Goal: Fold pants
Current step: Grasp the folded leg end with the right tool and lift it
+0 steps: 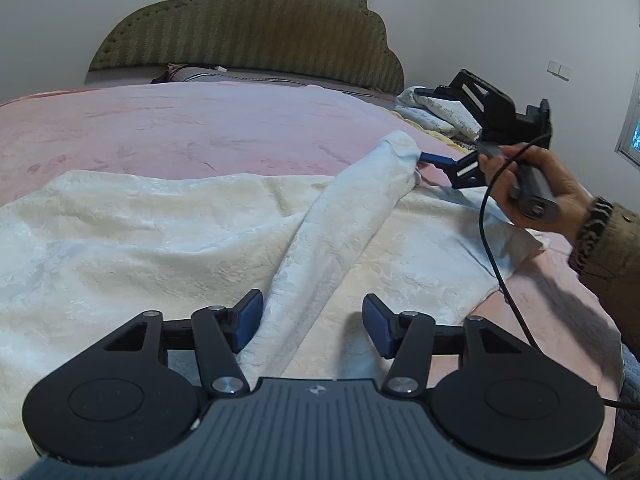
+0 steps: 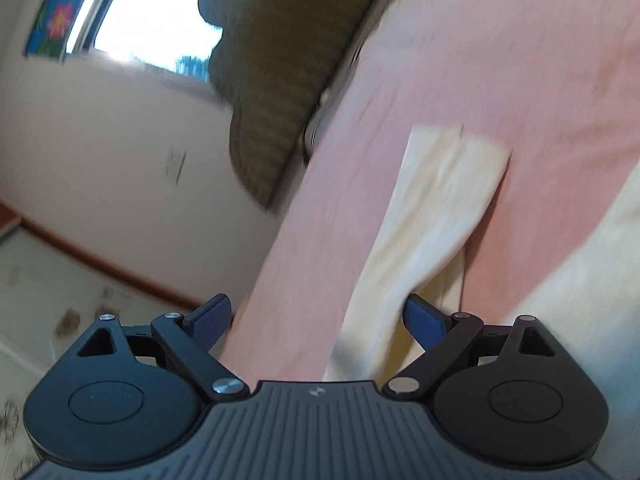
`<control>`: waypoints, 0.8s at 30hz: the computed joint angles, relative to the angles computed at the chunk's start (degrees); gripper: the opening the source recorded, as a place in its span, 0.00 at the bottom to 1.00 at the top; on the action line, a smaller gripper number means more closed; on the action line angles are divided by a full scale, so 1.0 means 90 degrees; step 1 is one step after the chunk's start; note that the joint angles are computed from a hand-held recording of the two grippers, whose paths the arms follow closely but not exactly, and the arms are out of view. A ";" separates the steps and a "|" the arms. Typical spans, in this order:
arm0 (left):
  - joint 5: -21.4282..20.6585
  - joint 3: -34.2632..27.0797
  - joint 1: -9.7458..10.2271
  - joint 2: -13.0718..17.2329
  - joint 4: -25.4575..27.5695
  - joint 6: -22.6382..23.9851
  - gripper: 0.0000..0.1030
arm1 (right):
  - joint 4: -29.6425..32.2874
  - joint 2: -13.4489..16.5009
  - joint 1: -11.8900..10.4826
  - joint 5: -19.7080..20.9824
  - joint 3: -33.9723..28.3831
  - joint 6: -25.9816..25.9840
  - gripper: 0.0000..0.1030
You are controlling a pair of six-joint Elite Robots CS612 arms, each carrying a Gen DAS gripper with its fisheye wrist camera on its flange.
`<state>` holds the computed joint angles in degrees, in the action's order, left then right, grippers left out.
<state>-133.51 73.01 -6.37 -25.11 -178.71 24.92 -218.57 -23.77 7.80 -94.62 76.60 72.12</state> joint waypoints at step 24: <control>-0.0041 0.0055 -0.0031 -0.0034 0.0107 0.0286 0.73 | 0.0220 0.0283 -0.0145 -0.0277 -0.0371 0.0329 0.68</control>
<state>-133.88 73.50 -6.65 -25.42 -177.75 27.50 -216.59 -21.23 6.50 -97.11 73.26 75.08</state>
